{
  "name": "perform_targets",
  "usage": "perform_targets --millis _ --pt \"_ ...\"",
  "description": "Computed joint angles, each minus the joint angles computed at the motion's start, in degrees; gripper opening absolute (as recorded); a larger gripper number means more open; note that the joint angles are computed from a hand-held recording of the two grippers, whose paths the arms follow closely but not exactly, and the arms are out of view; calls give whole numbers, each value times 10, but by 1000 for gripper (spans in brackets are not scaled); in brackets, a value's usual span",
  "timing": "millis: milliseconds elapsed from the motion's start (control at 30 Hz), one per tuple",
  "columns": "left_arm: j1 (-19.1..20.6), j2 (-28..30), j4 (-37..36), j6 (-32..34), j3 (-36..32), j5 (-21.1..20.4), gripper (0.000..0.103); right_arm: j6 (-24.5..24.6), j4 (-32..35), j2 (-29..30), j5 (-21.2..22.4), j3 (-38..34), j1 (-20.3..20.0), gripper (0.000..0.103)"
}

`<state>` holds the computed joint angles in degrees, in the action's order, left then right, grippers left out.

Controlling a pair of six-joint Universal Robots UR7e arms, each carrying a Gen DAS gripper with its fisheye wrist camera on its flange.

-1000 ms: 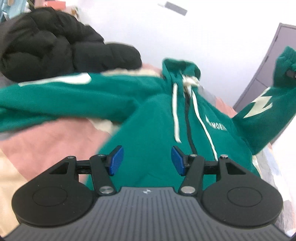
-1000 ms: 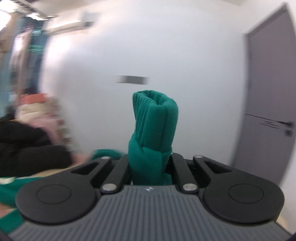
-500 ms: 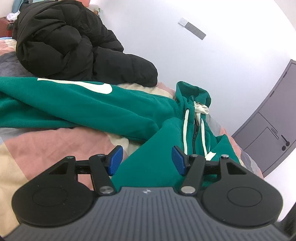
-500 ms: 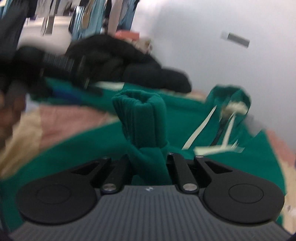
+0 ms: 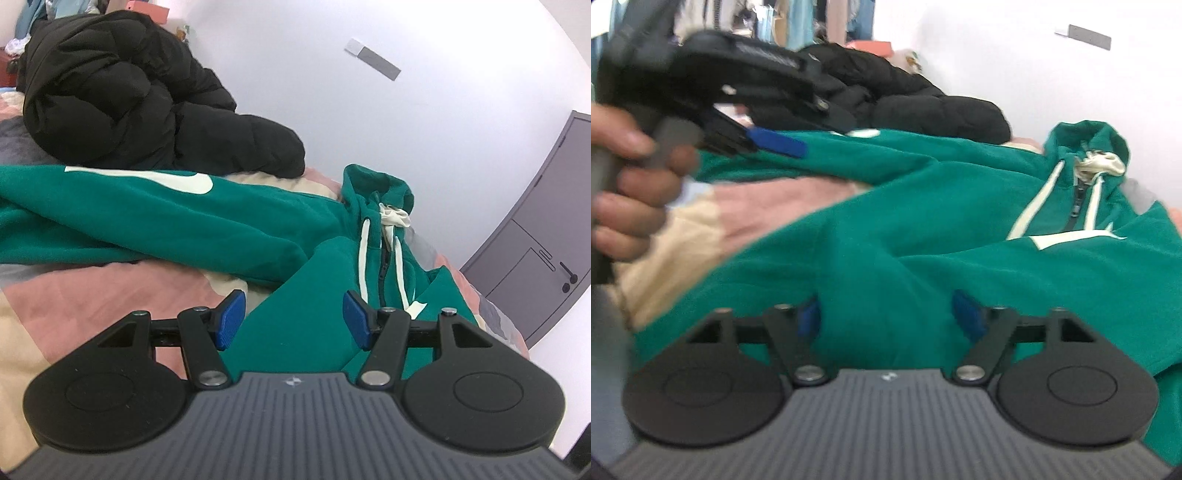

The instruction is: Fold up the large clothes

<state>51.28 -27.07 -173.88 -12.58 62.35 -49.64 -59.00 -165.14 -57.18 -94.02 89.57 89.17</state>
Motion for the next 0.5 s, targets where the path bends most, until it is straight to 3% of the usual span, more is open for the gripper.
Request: perform_targets --millis 233,500 --pt "-13 -4 -12 12 17 -1 64 45 12 -50 49 27 -15 77" --pt "-22 13 17 42 5 -19 63 174 -84 -13 -1 -18 -17 77"
